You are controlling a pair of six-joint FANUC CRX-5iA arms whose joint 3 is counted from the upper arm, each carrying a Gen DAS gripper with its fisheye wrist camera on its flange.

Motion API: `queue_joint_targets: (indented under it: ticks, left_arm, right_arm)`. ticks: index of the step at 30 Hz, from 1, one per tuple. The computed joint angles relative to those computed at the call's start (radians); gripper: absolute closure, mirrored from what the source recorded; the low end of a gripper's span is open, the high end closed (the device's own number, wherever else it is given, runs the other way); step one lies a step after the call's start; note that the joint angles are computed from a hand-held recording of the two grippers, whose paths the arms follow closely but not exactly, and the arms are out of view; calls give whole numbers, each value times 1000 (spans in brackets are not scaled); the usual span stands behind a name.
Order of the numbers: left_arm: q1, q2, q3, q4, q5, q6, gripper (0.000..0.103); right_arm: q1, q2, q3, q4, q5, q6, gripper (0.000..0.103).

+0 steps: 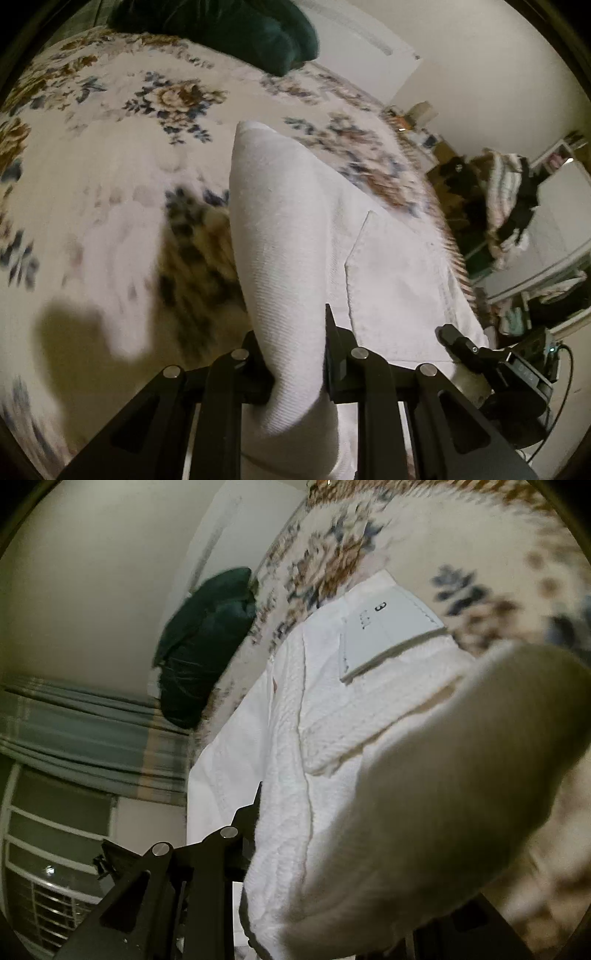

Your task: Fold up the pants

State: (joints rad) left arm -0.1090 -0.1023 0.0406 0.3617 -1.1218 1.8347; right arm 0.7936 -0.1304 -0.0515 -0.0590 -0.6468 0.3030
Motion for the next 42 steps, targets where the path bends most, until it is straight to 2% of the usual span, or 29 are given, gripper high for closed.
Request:
queue_joint_targets:
  ticks: [4, 6, 7, 10, 12, 15, 17, 21, 22, 23, 25, 26, 29, 35, 40, 42]
  left_arm:
    - [58, 66, -53, 33, 1, -64, 83]
    - [73, 53, -94, 62, 11, -101, 74]
    - [77, 43, -100, 63, 2, -113, 68]
    - [94, -11, -128, 43, -53, -100, 59]
    - [108, -50, -155, 43, -74, -96, 56]
    - [93, -74, -147, -51, -108, -58, 41]
    - [87, -62, -125, -79, -124, -33, 41]
    - [-21, 2, 68, -278, -248, 61, 43]
    - [-49, 9, 108, -318, -271, 74, 42]
    - [-78, 15, 148, -358, -299, 86, 39]
    - [-145, 32, 246, -444, -384, 112, 11]
    - [-161, 32, 269, -462, -406, 118, 9]
    - [-237, 31, 370, -544, -479, 158, 5]
    - [-393, 82, 657, -675, -686, 218, 4]
    - [-581, 184, 1014, -838, -911, 224, 4]
    - [-675, 256, 1209, -946, -1021, 191, 4]
  right_arm:
    - [-53, 167, 115, -121, -44, 141, 76]
    - [-74, 200, 143, -169, -86, 182, 71]
    - [-84, 202, 150, -196, -104, 198, 64]
    - [-91, 152, 120, -208, -195, 180, 54]
    - [-86, 102, 77, -186, -222, 143, 53]
    - [-64, 50, 26, -103, -290, 84, 53]
    - [-64, 54, 36, -97, -338, 79, 53]
    - [-2, 126, 172, 47, -531, 107, 47]
    - [21, 142, 208, 90, -587, 118, 34]
    - [48, 167, 257, 146, -656, 137, 27]
    - [92, 196, 319, 231, -750, 163, 6]
    - [120, 213, 358, 281, -812, 180, 1]
    - [194, 223, 418, 394, -933, 206, 0]
    - [338, 195, 552, 530, -1131, 228, 0]
    - [499, 209, 756, 680, -1309, 248, 0]
    - [563, 236, 861, 748, -1375, 270, 0]
